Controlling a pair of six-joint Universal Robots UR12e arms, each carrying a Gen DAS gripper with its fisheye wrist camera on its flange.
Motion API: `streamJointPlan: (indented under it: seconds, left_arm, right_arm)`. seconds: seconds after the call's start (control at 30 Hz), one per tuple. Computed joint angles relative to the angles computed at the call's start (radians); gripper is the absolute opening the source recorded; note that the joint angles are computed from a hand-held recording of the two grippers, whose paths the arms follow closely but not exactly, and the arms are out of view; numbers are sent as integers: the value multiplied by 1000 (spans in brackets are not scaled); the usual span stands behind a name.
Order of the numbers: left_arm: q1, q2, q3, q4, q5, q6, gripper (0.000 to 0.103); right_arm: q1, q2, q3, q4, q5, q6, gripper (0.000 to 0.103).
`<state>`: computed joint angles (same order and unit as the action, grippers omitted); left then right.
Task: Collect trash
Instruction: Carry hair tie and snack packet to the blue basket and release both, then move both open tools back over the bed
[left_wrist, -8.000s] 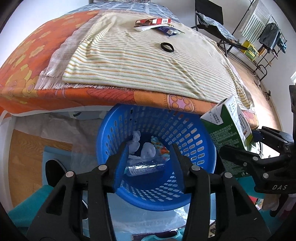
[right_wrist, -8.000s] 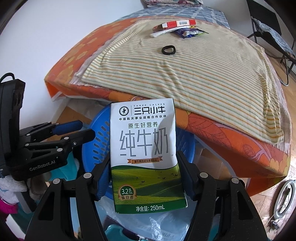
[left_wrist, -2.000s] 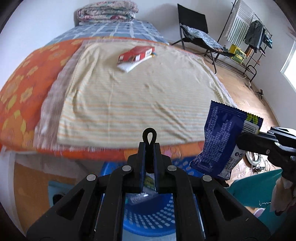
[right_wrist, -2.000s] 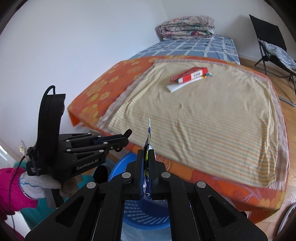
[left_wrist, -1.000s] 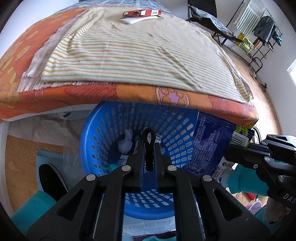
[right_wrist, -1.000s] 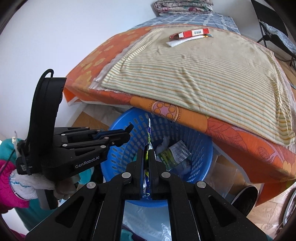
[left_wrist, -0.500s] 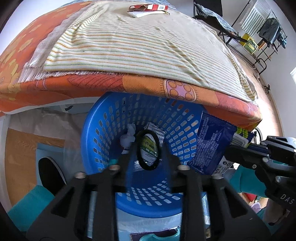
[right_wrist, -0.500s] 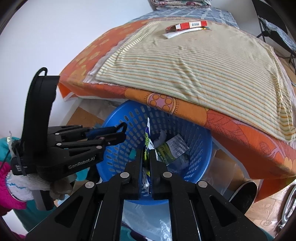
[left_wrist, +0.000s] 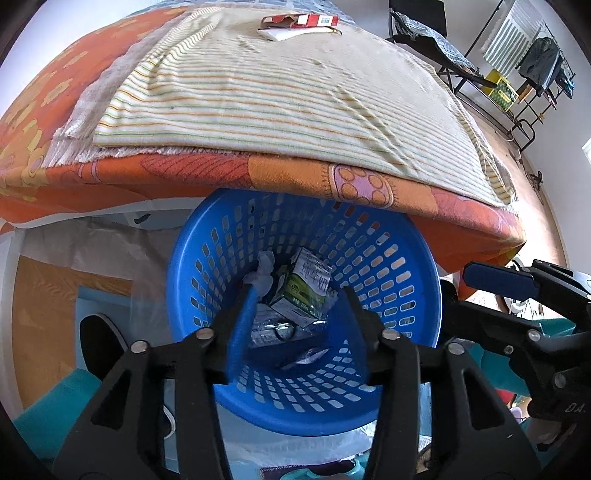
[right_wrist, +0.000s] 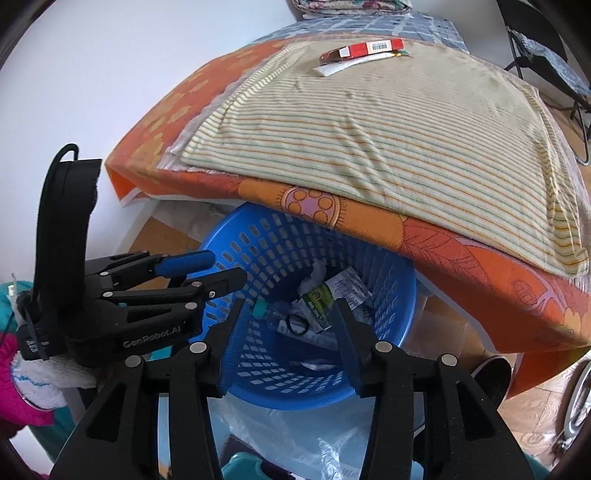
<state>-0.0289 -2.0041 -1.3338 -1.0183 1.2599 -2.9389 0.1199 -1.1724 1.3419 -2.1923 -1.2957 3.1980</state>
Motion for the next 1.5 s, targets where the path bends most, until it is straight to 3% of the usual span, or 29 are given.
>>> streamJointPlan:
  seconds: [0.07,0.17,0.77,0.87,1.0,1.33,1.5]
  left_arm:
    - [0,0,0,4,5,-4,49]
    - [1,0,-2,12,9,-15,59]
    - [0,-28,65,17,10,-27,61]
    - [-1,-40,90,18,7,-31,62]
    - [1,-54,122,15,-10,-49,68]
    - [-6,-113,248,-28,-16,-28,68]
    - [-9,-162,349,-62,-31,12,68]
  right_arm:
    - [1,0,0,1,-8,6,45]
    - [2,-2,2,-1,-25,7,48]
    - [22,0,-30,-54,-166,-6,50]
    - [21,3,-40,-73,-177,-4,63]
    - [23,9,-56,-94,-200,-22,65]
    - [-7,43,-141,-53,-131,4,65]
    - [-18,75,-201,-52,-151,-33,65]
